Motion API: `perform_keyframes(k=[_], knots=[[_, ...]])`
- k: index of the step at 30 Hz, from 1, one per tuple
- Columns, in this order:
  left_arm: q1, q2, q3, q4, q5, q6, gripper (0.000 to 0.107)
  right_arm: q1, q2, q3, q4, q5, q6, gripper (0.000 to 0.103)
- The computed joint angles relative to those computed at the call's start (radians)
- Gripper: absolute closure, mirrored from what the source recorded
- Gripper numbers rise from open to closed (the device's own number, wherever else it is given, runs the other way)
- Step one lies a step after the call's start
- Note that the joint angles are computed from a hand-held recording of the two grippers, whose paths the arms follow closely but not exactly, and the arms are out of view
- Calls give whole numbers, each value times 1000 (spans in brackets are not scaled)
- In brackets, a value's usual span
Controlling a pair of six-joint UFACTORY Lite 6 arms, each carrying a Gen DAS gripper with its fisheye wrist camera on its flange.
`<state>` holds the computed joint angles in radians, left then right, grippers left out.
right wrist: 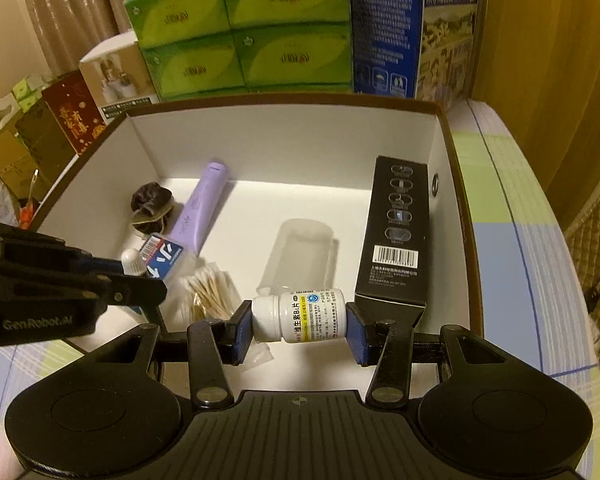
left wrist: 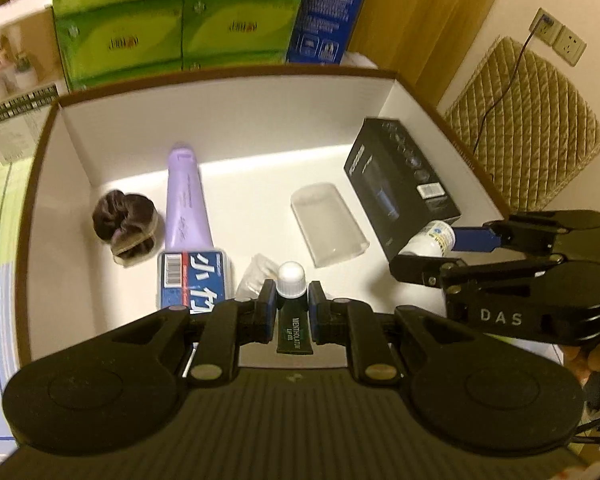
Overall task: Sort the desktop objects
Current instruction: 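Open the left tool to drop the lip-gel tube while the right tool releases the bottle, then withdraw both tools from the brown box toward the clip and candy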
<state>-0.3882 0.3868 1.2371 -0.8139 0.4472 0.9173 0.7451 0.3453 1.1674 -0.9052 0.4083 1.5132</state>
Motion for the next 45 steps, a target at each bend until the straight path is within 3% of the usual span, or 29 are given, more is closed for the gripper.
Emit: perform_keyframes(k=[19,23,24,27,28,30,33,37,41,45], knots=[[41,61,81,27,19,-5,79,-22,105,96,78,-27,-88,58],[43,61,88,44,9,-15,75,-5,109,91,-67,-29,39,58],[42,59,87,49,4,-18,70,-1,110,92,-101,-22,71,56],[40,48,79,60,-12,-18,59,16,86,61,-265,-6,235,34],[40,45,77,64,-16,-20,56,21,76,51,-300,4,271,31],[38,30,67,74,-31,-30,43,23,61,49,-291,19,263,28],[42,7,59,82,-40,-37,33,24,27,31,-280,36,250,18],[41,-23,53,118,-64,-72,26,22,-41,-18,-269,34,259,2],[41,-66,27,148,-90,-103,17,29,-96,-54,-223,40,231,2],[37,-118,-15,195,-116,-150,15,62,-147,-95,-215,56,241,2]])
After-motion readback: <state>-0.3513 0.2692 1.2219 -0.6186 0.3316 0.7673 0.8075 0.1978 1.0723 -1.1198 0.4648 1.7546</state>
